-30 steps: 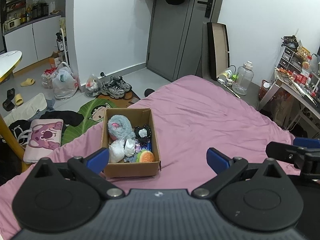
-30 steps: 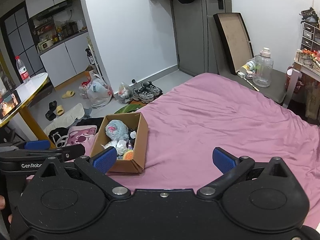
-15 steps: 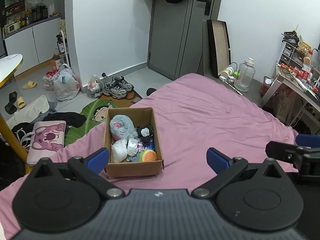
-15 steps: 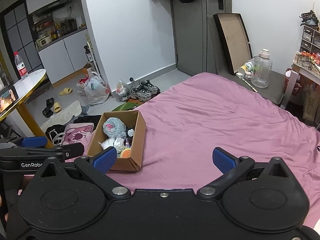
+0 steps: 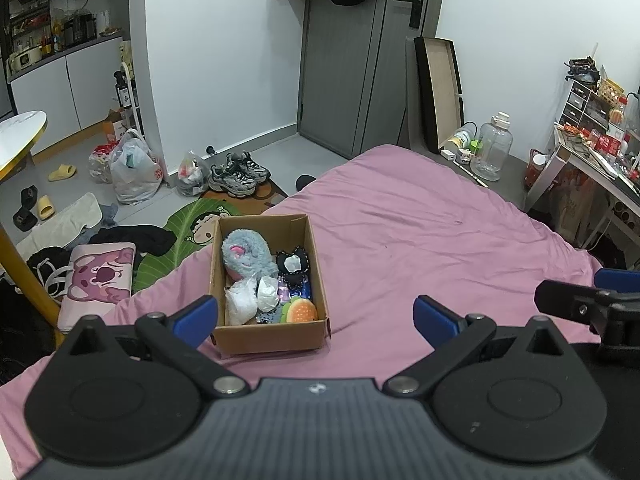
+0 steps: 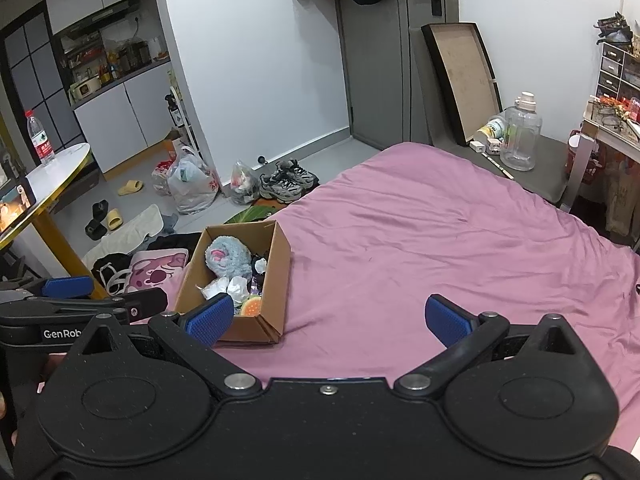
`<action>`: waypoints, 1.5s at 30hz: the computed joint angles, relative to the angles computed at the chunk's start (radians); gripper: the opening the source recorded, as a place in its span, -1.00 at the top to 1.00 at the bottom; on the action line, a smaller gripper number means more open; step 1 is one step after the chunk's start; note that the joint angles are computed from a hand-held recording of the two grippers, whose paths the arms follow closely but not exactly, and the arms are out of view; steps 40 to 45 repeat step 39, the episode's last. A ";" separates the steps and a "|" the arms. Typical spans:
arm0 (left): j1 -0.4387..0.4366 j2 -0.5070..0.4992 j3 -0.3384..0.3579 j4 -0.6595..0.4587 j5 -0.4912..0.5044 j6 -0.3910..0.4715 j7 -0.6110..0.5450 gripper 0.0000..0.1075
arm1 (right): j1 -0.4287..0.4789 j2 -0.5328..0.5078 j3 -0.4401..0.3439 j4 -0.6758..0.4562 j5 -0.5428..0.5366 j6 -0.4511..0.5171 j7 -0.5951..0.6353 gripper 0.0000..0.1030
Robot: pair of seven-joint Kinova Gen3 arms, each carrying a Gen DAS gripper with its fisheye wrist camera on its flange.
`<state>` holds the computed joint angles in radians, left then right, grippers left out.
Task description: Organize soft objects
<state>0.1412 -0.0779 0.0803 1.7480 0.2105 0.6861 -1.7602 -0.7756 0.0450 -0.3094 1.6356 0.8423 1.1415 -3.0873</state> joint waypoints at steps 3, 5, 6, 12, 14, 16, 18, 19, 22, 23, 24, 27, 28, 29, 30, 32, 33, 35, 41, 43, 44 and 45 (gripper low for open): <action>0.000 0.001 -0.001 -0.001 0.004 0.002 -0.001 -0.91 | 0.003 -0.005 0.000 0.009 -0.002 -0.008 -0.006 -1.00; -0.001 0.002 -0.003 -0.001 0.007 0.003 -0.006 -0.91 | 0.005 -0.005 0.000 0.009 -0.002 -0.008 -0.005 -1.00; -0.001 0.002 -0.002 -0.001 0.006 0.004 -0.004 -0.91 | 0.005 -0.005 -0.001 0.009 -0.002 -0.008 -0.005 -1.00; -0.001 0.003 -0.002 -0.001 0.005 0.003 -0.005 -0.91 | 0.013 -0.011 0.001 0.019 -0.009 -0.020 -0.012 -1.00; -0.001 0.002 -0.001 0.000 0.003 0.002 -0.003 -0.91 | 0.017 -0.014 0.000 0.025 -0.010 -0.027 -0.020 -1.00; -0.001 0.003 -0.001 -0.001 0.002 0.001 -0.003 -0.91 | 0.020 -0.015 -0.001 0.028 -0.011 -0.029 -0.019 -1.00; -0.001 0.003 -0.002 -0.001 0.003 0.002 -0.004 -0.91 | 0.022 -0.012 -0.002 0.026 -0.014 -0.027 -0.011 -1.00; -0.001 0.003 -0.001 -0.002 0.004 0.002 -0.003 -0.91 | 0.021 -0.012 -0.003 0.026 -0.014 -0.025 -0.010 -1.00; -0.002 0.002 -0.003 0.001 0.006 0.001 -0.006 -0.91 | 0.021 -0.012 -0.003 0.025 -0.015 -0.025 -0.018 -1.00; -0.002 0.002 -0.002 0.001 0.005 0.001 -0.005 -0.91 | 0.021 -0.011 -0.003 0.024 -0.014 -0.025 -0.019 -1.00; -0.002 0.002 -0.002 0.001 0.005 0.001 -0.005 -0.91 | 0.021 -0.011 -0.002 0.025 -0.014 -0.025 -0.016 -1.00; -0.002 0.001 -0.005 0.003 0.011 0.002 -0.011 -0.91 | 0.021 -0.012 -0.002 0.025 -0.015 -0.026 -0.018 -1.00; -0.003 0.000 -0.007 0.007 0.016 0.000 -0.017 -0.91 | 0.021 -0.012 -0.002 0.025 -0.015 -0.026 -0.018 -1.00; -0.004 -0.001 -0.007 0.008 0.016 -0.001 -0.018 -0.91 | 0.021 -0.012 -0.003 0.025 -0.014 -0.025 -0.019 -1.00; -0.004 -0.002 -0.007 0.009 0.015 -0.002 -0.019 -0.91 | 0.021 -0.011 -0.003 0.025 -0.013 -0.025 -0.018 -1.00; -0.004 0.000 -0.007 0.007 0.017 0.000 -0.020 -0.91 | 0.021 -0.012 -0.002 0.026 -0.013 -0.026 -0.018 -1.00; -0.004 0.001 -0.006 0.006 0.017 0.001 -0.019 -0.91 | 0.021 -0.012 -0.002 0.027 -0.013 -0.027 -0.019 -1.00; -0.006 0.001 -0.012 0.006 0.028 0.004 -0.031 -0.91 | 0.022 -0.012 -0.002 0.026 -0.013 -0.027 -0.019 -1.00; -0.007 0.002 -0.009 0.006 0.026 0.003 -0.031 -0.91 | 0.023 -0.014 -0.003 0.028 -0.013 -0.030 -0.020 -1.00; -0.007 0.002 -0.009 0.006 0.026 0.003 -0.031 -0.91 | 0.023 -0.014 -0.003 0.028 -0.013 -0.030 -0.020 -1.00; -0.007 0.002 -0.009 0.006 0.026 0.003 -0.031 -0.91 | 0.023 -0.014 -0.003 0.028 -0.013 -0.030 -0.020 -1.00; -0.007 0.002 -0.009 0.006 0.026 0.003 -0.031 -0.91 | 0.023 -0.014 -0.003 0.028 -0.013 -0.030 -0.020 -1.00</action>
